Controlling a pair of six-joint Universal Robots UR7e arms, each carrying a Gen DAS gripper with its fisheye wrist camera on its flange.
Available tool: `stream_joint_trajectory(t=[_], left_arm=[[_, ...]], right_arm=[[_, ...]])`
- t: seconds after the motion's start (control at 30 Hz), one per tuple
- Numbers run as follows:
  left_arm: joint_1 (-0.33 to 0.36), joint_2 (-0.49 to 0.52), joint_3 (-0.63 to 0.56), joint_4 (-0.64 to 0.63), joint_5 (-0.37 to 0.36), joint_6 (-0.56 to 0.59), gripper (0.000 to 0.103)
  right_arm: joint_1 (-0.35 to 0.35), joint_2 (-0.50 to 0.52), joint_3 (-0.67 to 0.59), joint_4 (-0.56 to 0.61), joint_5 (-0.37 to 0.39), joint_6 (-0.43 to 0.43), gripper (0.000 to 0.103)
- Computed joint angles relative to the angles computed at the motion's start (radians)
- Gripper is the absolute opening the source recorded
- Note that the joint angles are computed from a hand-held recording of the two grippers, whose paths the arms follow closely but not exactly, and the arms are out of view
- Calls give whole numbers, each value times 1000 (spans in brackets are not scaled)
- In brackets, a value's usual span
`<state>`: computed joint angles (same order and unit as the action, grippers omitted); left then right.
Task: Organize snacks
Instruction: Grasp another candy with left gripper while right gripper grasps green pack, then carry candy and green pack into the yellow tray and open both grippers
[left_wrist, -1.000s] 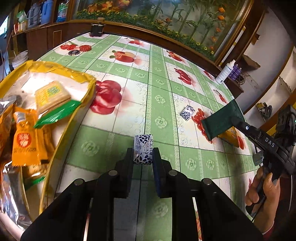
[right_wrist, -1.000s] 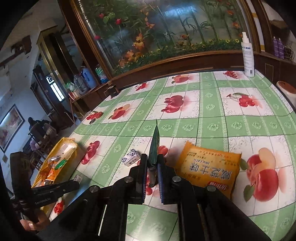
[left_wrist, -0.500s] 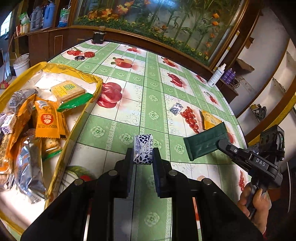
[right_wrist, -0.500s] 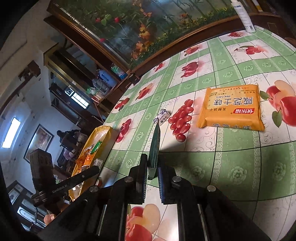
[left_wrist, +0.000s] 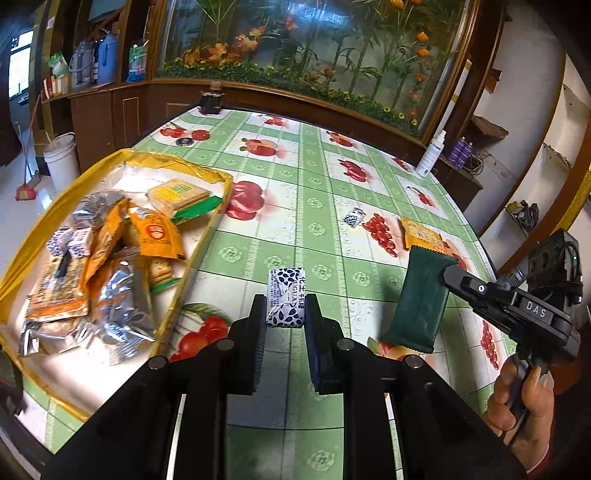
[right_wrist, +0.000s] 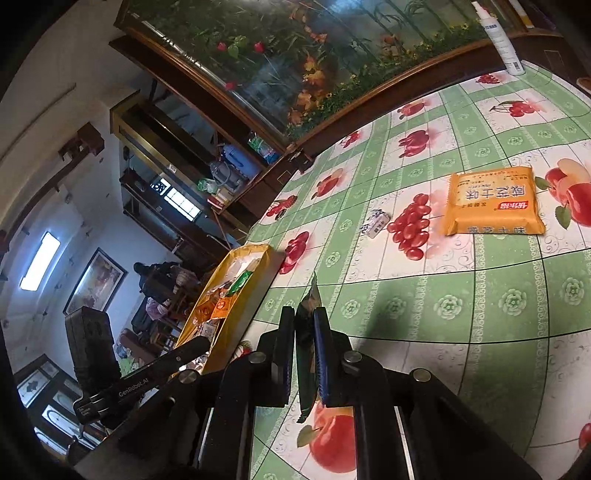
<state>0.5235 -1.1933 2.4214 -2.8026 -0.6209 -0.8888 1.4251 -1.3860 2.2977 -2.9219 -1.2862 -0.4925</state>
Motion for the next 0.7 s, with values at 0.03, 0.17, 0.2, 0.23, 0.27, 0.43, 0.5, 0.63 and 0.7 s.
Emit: stream_joint_trajectory(t=[0.03, 0.17, 0.2, 0.23, 0.27, 0.43, 0.5, 0.63, 0.7], left_arm=[[-4, -11, 5, 16, 7, -12, 17], [-31, -62, 25, 113, 47, -84, 17], [-36, -74, 29, 137, 55, -99, 17], [-41, -86, 31, 167, 65, -119, 17], [-46, -98, 32, 201, 77, -139, 17], [-65, -165, 30, 403, 129, -264, 17], [-69, -189, 25, 493, 147, -322, 17], [-74, -237, 17, 668, 171, -440, 17], [-74, -258, 12, 746, 178, -494, 17]], right_arm=[[10, 2, 1, -1, -3, -2, 10], [54, 10, 8, -7, -15, -10, 10], [65, 12, 9, -8, -16, -12, 10], [77, 14, 11, -8, -16, -13, 10], [89, 15, 13, -11, -18, -16, 10], [161, 35, 14, -31, -17, -21, 10], [188, 51, 8, -40, -17, -24, 10], [252, 88, -6, -59, -29, -31, 10], [279, 105, -10, -70, -32, -31, 10]])
